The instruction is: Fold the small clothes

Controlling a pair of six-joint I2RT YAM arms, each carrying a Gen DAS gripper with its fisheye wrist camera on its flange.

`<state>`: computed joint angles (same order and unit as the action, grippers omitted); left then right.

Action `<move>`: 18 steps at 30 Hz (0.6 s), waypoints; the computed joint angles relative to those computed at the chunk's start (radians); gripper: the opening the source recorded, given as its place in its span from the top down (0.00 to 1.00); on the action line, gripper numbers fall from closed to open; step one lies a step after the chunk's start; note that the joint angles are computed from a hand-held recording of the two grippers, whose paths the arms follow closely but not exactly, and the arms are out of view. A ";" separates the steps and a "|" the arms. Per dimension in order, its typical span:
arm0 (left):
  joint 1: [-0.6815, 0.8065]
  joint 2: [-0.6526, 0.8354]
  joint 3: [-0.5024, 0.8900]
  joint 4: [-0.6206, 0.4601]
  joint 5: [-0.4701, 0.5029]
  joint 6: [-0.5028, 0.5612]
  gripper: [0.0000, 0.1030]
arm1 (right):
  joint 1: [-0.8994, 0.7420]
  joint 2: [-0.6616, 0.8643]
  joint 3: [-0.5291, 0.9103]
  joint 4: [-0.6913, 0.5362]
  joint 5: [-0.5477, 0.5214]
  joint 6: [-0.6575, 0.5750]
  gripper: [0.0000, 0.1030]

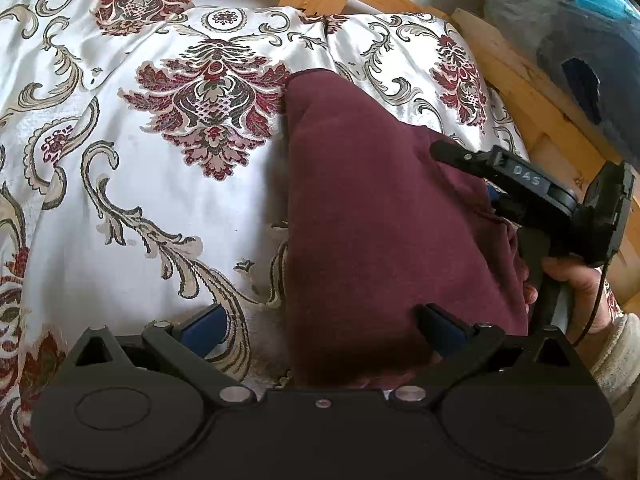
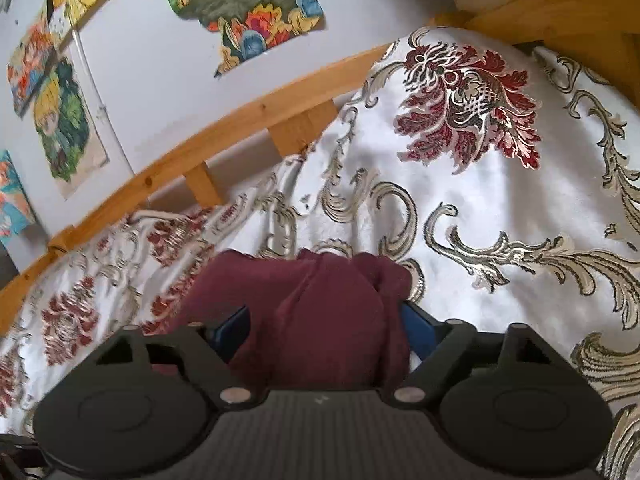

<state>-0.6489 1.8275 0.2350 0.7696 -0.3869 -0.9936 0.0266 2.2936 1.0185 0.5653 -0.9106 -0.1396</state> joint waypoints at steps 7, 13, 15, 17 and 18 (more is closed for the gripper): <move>0.002 0.012 -0.008 0.027 0.005 -0.001 0.00 | -0.011 0.018 0.012 0.006 -0.002 0.053 0.25; 0.007 0.019 -0.008 0.031 0.011 0.001 0.00 | 0.000 0.019 -0.002 0.031 0.017 0.030 0.21; 0.006 0.023 -0.008 0.037 0.010 0.001 0.00 | 0.002 0.019 -0.003 0.032 0.016 0.026 0.19; 0.006 0.023 -0.007 0.035 0.009 0.000 0.00 | 0.004 0.019 -0.006 0.035 0.015 0.023 0.18; 0.006 0.023 -0.007 0.035 0.009 0.000 0.00 | 0.005 0.018 -0.008 0.037 0.017 0.019 0.18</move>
<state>-0.6428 1.8507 0.2282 0.8046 -0.3782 -0.9932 0.0316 2.3119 1.0108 0.6027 -0.8931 -0.1204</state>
